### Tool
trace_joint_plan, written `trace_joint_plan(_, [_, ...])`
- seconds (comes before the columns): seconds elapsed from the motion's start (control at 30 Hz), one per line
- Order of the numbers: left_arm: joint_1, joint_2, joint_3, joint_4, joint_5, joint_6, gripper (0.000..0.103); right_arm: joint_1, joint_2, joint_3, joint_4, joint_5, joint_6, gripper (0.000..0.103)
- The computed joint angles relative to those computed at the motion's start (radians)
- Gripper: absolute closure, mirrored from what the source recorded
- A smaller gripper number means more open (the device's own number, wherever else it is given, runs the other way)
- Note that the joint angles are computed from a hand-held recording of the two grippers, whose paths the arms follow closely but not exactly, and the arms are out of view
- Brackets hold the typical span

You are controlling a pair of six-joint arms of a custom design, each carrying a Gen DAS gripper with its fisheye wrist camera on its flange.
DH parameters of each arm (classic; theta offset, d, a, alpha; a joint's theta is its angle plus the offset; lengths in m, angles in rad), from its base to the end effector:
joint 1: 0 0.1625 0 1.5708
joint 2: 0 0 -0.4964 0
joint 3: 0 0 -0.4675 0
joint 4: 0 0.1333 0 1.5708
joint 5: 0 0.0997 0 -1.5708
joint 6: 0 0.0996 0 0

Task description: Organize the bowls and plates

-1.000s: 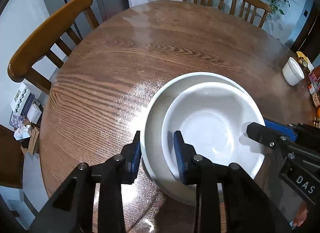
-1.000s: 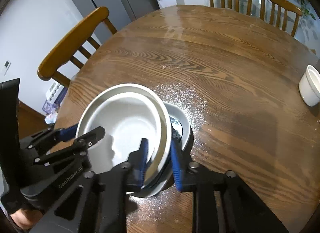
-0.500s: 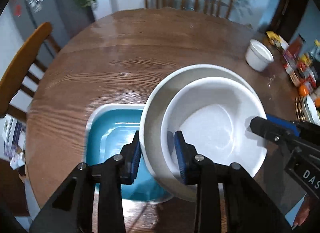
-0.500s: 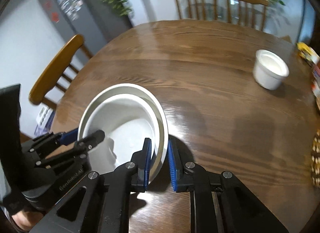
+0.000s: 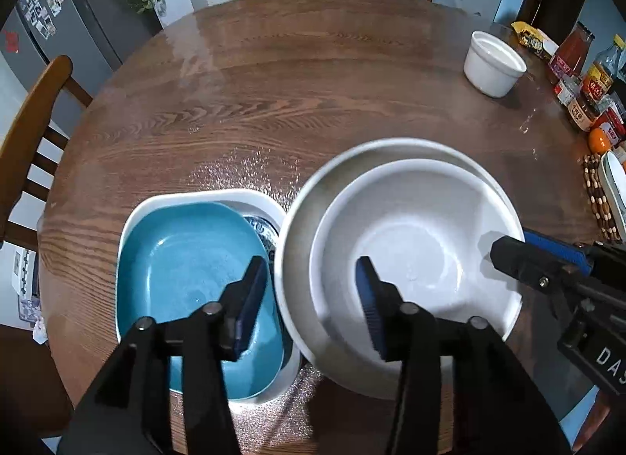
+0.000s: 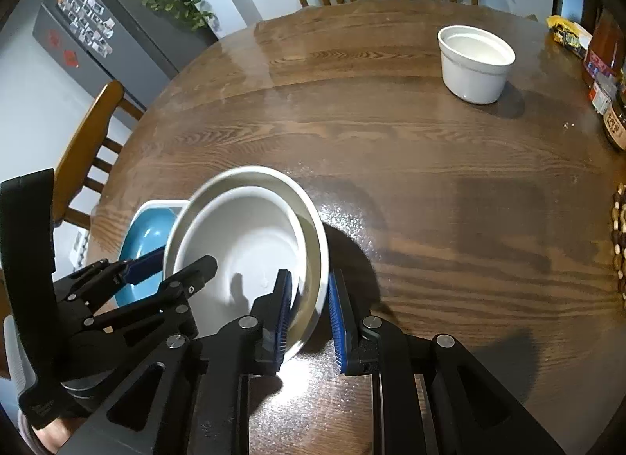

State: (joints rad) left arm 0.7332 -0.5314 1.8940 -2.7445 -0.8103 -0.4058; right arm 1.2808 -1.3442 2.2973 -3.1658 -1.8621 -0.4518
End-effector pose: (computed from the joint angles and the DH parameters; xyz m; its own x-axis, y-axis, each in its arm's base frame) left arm -0.3173 -0.5576 -0.1330 -0.6452 0.3147 -0.6962 0.5171 0.8507 -0.0947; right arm -0.0482 -0.5275 0.2484 -0.8815 0.0596 0.4683 -0.1732 0.8820 -0.4382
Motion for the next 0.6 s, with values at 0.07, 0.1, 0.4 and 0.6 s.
trace_joint_plan(0.07, [-0.014, -0.005, 0.006, -0.017, 0.011, -0.006, 0.047, 0.003, -0.010, 0.010, -0.019, 0.000, -0.021, 0.083])
trace_joint_plan(0.1, [-0.021, -0.009, 0.011, -0.024, 0.018, -0.009, 0.045, 0.003, -0.019, 0.017, -0.029, 0.004, -0.028, 0.082])
trace_joint_plan(0.4, [-0.106, -0.035, 0.034, -0.090, 0.031, 0.006, 0.025, -0.006, -0.165, 0.067, -0.042, 0.069, -0.097, 0.081])
trace_joint_plan(0.6, [-0.168, -0.018, 0.015, -0.160, 0.025, 0.076, 0.024, -0.015, -0.269, 0.083, -0.060, 0.087, -0.132, 0.071])
